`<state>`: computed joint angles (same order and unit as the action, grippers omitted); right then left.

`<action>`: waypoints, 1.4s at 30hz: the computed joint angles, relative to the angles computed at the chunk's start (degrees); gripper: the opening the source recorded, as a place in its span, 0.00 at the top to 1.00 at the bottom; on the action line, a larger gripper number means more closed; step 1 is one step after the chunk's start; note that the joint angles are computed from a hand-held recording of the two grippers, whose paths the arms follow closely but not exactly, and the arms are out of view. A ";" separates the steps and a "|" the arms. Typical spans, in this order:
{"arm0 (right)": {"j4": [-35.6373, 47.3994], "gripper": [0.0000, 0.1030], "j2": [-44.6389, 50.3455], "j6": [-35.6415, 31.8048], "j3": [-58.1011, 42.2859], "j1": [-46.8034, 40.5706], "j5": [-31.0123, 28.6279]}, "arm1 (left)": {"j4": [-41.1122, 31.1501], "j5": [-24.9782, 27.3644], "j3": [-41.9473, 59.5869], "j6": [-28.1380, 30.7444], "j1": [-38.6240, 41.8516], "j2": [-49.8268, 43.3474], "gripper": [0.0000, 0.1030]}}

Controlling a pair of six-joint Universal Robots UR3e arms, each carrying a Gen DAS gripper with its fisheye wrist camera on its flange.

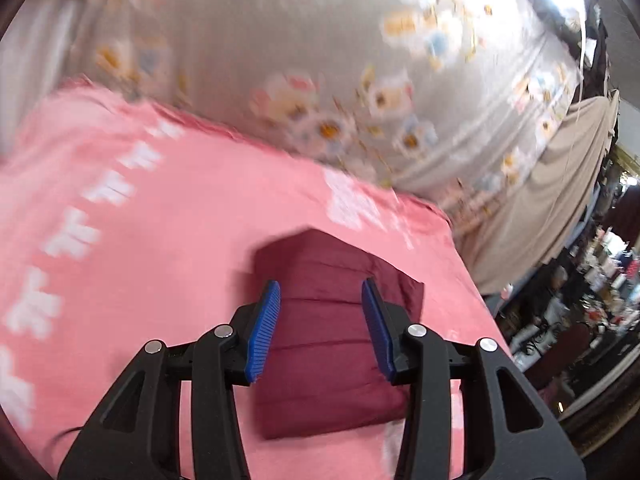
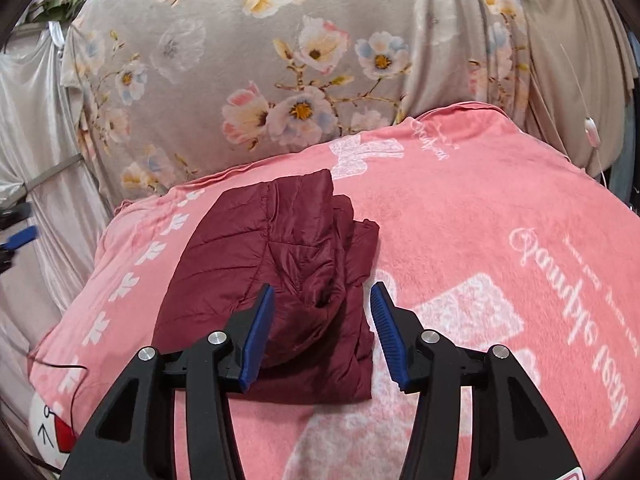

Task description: Fold large clothes

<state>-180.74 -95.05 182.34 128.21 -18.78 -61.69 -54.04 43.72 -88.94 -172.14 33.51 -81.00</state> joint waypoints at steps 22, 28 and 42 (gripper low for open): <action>17.81 0.93 37.03 8.95 -49.68 8.57 -2.91 | 19.62 23.48 20.94 -15.17 -23.37 -35.48 0.45; 13.04 0.97 33.45 8.13 -44.94 7.27 -4.03 | 14.38 25.99 32.13 -16.51 -24.19 -43.87 0.46; 13.61 0.97 39.78 8.45 -44.92 6.63 -6.55 | 6.30 37.61 51.45 -14.84 -33.20 -58.98 0.46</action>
<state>-167.13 -55.27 190.79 83.29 -12.15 -68.24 -47.75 81.32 -37.50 -186.98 0.31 -139.98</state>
